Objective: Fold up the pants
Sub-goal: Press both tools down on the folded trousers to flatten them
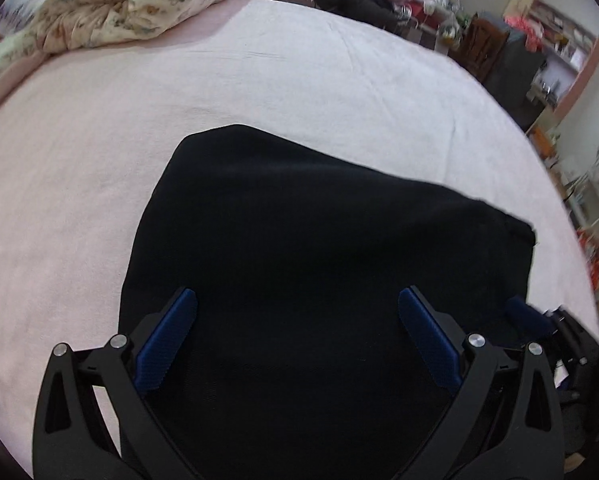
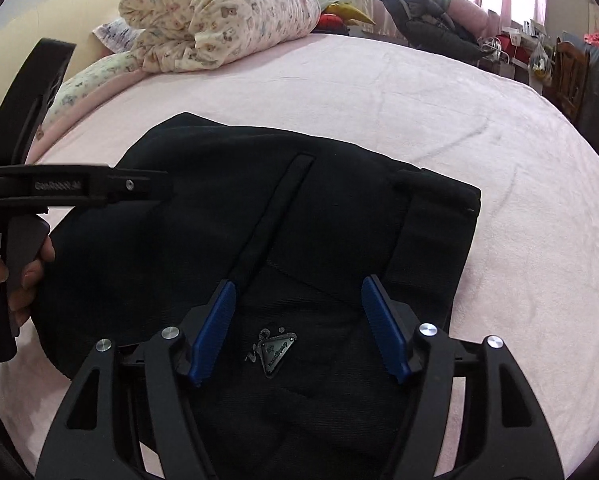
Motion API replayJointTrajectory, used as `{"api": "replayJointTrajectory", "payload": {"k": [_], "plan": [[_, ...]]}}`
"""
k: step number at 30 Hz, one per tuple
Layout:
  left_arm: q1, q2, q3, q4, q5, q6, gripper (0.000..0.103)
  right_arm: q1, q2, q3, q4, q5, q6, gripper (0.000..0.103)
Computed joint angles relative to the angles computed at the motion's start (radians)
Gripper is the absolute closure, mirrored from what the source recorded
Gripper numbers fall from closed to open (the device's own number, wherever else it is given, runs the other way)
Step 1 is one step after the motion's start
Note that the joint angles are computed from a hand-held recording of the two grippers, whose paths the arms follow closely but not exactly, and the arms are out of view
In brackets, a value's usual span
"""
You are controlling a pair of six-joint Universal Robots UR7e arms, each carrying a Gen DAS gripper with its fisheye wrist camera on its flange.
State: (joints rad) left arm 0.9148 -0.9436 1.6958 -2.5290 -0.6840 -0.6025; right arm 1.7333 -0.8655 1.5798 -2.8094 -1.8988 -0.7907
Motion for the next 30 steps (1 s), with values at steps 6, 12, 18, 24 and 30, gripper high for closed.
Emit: {"api": "replayJointTrajectory", "payload": {"k": [6,12,18,24,30], "plan": [[-0.024,-0.01,0.028,-0.019,0.047,0.025,0.002,0.001,-0.007,0.007,-0.013,0.002,-0.006,0.035],[-0.1,-0.08,0.162,-0.099,0.116,0.066,0.002,-0.005,-0.084,0.061,0.027,0.067,0.025,0.035],[-0.141,-0.108,0.313,-0.282,0.067,0.126,0.002,-0.021,-0.147,0.169,-0.032,0.074,-0.036,0.033],[-0.137,-0.053,0.317,-0.298,0.134,0.139,0.002,-0.01,-0.109,0.19,-0.114,0.004,-0.083,0.031],[-0.147,-0.042,0.337,-0.346,0.16,0.163,0.002,-0.021,-0.116,0.21,-0.149,0.035,-0.091,0.031]]}}
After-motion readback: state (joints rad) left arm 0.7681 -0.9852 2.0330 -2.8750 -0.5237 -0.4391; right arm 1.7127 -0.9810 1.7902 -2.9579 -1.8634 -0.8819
